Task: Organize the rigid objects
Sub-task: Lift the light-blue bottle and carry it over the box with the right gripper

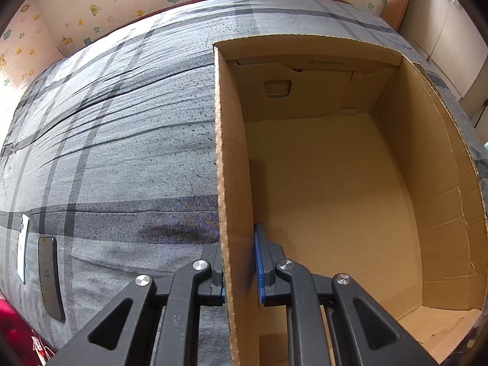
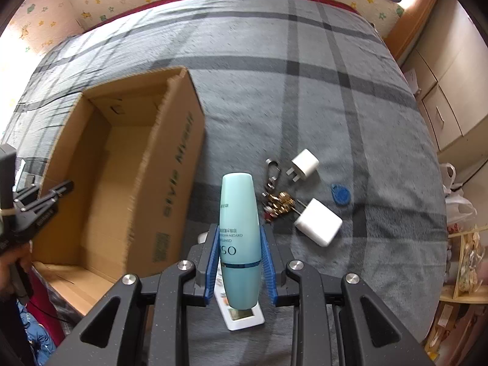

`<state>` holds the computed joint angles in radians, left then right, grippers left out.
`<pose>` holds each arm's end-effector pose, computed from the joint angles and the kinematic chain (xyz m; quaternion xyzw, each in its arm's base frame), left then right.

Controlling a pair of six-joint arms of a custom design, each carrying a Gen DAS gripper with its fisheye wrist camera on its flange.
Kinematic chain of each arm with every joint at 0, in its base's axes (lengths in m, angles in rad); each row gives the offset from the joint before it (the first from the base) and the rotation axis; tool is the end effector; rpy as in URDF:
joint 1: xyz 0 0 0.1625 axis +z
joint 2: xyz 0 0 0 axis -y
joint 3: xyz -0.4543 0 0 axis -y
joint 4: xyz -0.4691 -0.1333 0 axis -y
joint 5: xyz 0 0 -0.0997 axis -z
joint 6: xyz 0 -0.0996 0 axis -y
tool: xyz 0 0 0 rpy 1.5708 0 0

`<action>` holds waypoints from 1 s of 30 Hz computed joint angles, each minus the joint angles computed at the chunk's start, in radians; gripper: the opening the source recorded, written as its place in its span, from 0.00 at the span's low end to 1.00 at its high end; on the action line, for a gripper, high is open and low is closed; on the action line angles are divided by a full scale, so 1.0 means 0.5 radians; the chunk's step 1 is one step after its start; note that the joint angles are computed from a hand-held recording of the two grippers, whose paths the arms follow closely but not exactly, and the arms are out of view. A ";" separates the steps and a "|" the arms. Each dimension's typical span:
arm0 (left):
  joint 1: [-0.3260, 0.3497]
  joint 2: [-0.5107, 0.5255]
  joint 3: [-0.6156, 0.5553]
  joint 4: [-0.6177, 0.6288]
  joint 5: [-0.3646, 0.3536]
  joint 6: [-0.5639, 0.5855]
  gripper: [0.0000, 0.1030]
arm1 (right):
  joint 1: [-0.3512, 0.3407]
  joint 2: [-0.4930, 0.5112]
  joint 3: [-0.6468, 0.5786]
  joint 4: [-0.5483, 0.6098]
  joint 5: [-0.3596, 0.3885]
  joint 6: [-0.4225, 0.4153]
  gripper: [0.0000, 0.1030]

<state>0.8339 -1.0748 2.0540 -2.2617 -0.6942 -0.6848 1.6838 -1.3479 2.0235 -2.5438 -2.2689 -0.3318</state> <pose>-0.2177 -0.5522 0.0832 0.0843 0.8942 -0.1755 0.4031 0.1347 -0.5726 0.2685 0.1556 -0.9176 0.1015 0.3514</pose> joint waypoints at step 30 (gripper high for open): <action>0.000 -0.002 -0.002 0.003 -0.001 -0.004 0.14 | 0.312 0.603 -0.277 0.067 0.112 0.115 0.27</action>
<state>0.8341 -1.0757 2.0528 -2.2602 -0.6946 -0.6866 1.8396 -1.0465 1.8848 -2.5104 -2.2128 -0.2741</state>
